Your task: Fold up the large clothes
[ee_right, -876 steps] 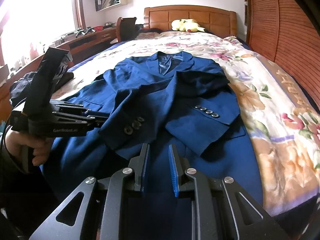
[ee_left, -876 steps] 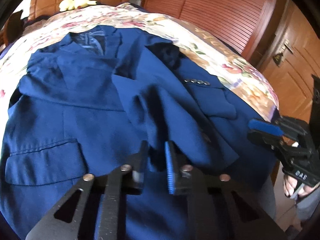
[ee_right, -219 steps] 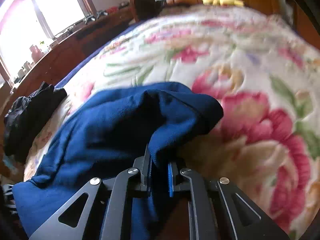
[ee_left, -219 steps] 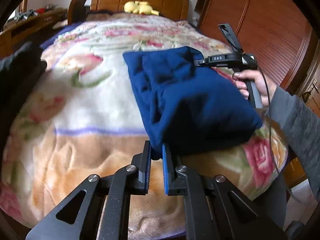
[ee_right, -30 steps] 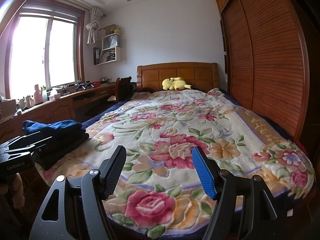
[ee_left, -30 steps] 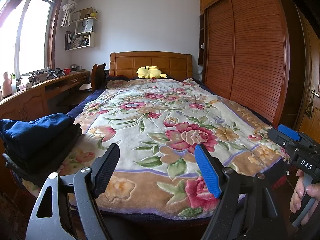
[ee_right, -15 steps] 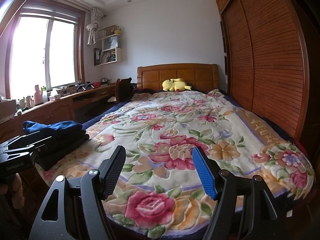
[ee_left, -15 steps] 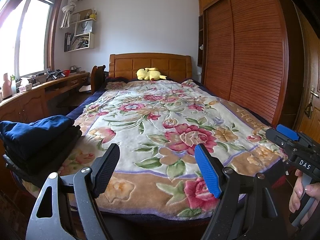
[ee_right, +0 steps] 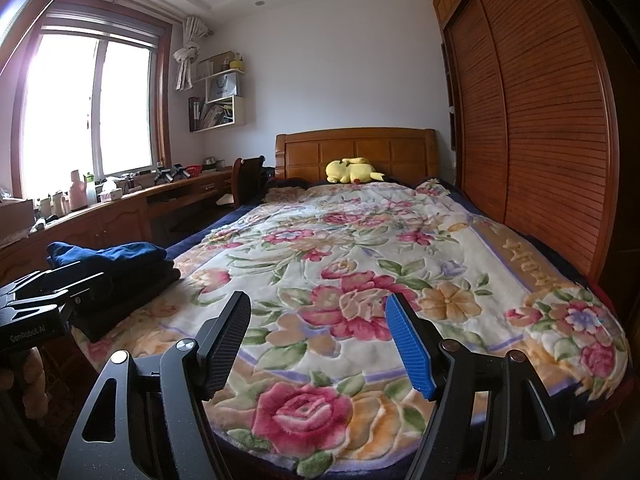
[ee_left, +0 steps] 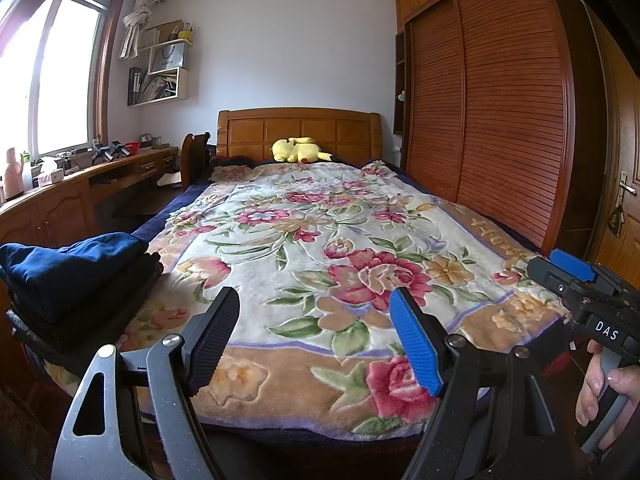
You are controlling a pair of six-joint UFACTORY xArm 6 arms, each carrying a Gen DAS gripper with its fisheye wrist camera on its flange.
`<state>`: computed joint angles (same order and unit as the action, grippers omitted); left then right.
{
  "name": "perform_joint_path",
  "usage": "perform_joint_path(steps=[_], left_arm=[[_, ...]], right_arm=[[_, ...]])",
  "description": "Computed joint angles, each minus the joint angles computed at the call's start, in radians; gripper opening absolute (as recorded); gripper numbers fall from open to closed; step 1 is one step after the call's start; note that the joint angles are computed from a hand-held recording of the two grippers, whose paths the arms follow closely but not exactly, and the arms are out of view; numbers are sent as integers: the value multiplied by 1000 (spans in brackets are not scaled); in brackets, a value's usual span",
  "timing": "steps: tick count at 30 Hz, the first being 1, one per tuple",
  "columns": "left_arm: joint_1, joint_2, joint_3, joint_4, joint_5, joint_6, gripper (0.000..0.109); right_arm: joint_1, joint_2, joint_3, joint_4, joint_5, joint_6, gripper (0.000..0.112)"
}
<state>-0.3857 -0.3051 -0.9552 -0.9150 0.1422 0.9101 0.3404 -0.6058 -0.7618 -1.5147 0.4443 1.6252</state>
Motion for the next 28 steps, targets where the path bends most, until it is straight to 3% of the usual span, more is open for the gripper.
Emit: perform_joint_path(steps=[28], left_arm=[[0,0,1,-15,0,15,78]], right_arm=[[4,-6,6,11,-3,-3,73]])
